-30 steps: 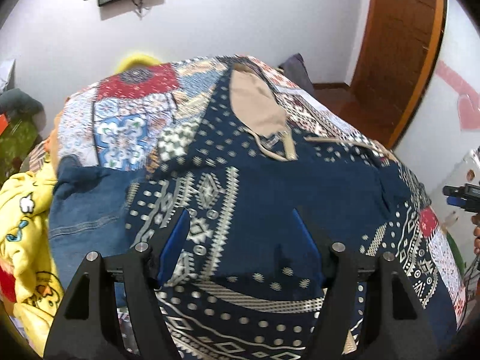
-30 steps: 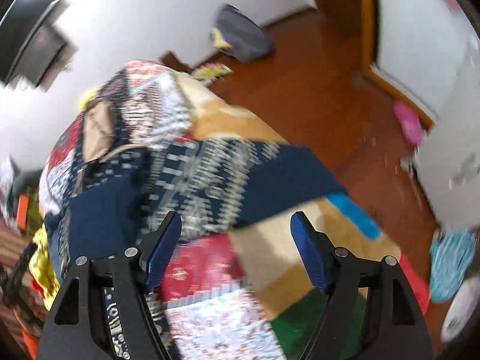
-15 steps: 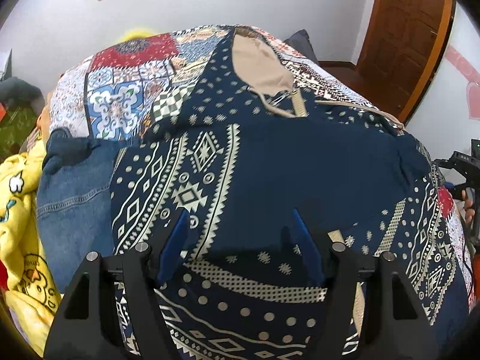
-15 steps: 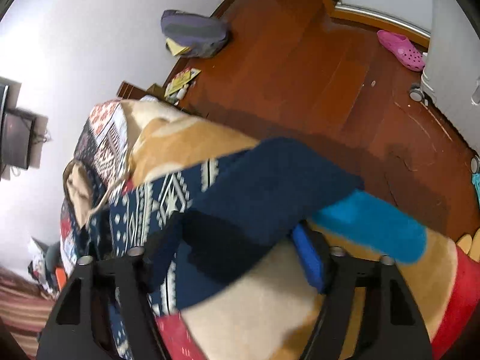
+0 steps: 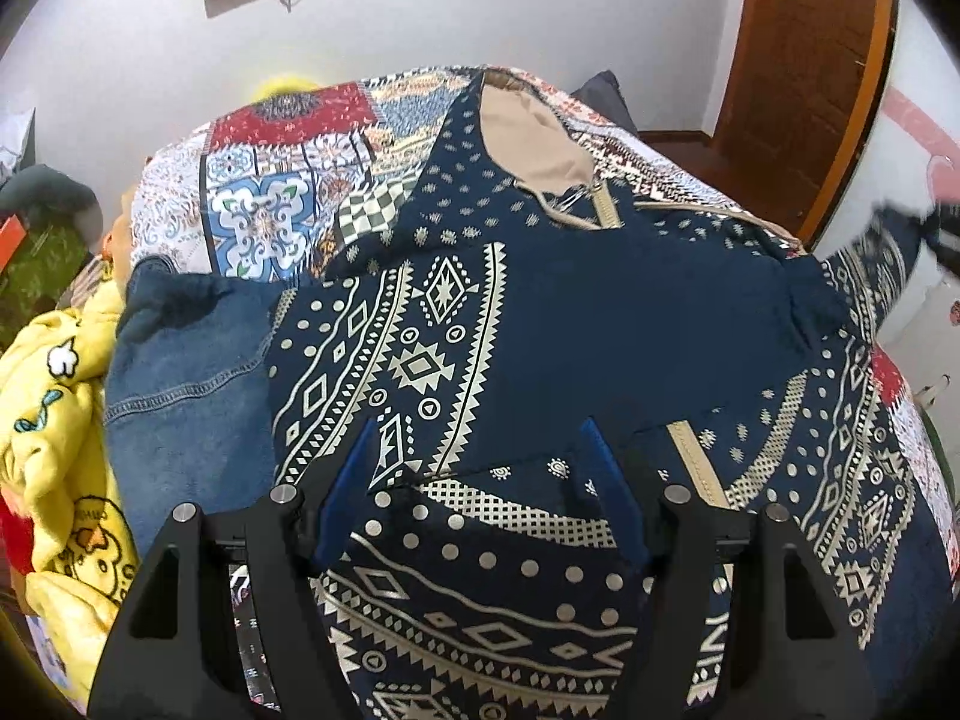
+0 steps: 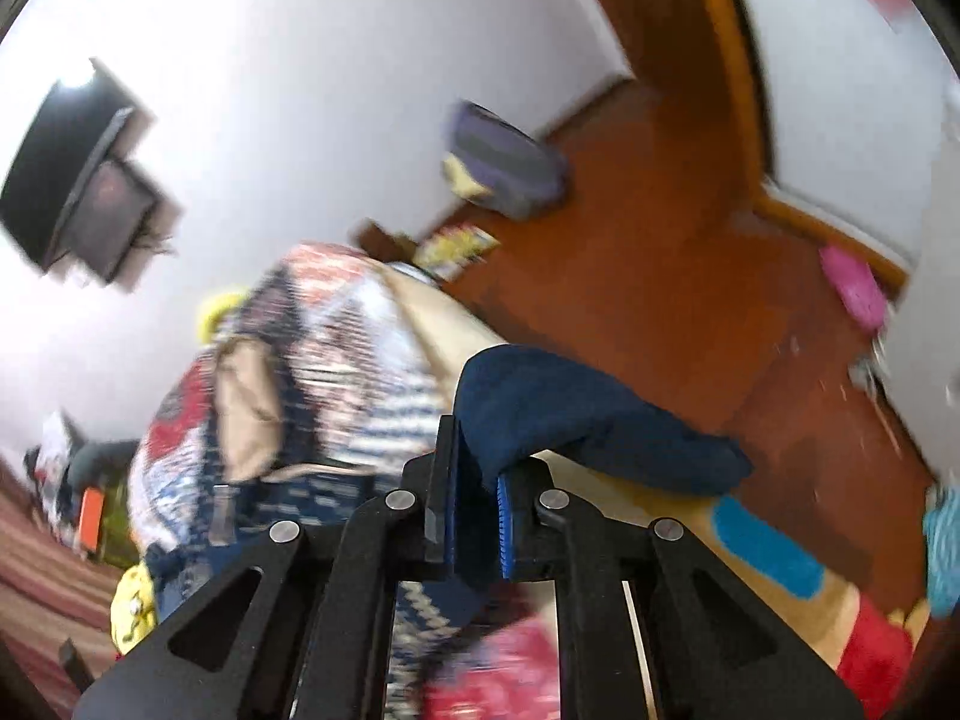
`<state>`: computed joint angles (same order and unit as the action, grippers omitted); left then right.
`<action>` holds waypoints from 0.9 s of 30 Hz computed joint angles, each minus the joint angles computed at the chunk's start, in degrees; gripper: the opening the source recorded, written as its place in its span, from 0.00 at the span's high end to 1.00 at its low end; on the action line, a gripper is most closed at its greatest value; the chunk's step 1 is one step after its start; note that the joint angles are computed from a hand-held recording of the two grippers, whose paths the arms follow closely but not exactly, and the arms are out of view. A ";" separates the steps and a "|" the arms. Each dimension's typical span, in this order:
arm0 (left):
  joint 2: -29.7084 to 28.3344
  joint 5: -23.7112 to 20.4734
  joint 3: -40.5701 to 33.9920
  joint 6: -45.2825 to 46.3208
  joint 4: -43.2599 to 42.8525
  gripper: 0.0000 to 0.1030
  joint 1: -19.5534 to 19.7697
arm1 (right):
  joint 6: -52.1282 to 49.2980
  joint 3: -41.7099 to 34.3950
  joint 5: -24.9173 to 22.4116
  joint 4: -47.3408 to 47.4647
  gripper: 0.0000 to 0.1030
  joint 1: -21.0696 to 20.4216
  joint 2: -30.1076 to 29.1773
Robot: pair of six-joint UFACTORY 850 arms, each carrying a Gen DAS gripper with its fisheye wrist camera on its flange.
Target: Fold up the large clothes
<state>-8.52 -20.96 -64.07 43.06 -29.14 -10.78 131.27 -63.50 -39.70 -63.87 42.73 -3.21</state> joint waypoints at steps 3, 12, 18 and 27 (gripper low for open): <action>1.78 0.11 1.41 5.58 -4.12 0.33 0.43 | -3.77 -5.82 -0.26 -4.12 0.92 1.99 -2.71; 4.50 -0.92 3.44 14.12 -11.41 0.33 2.69 | -23.93 -23.83 9.14 2.85 0.92 4.13 -17.99; 4.06 -1.88 3.59 14.29 -11.29 0.33 4.89 | -51.21 -34.02 12.00 31.69 0.92 3.16 -29.67; 3.32 -3.01 3.19 11.39 -8.15 0.33 5.63 | -62.92 -34.61 5.47 46.43 0.91 3.70 -32.75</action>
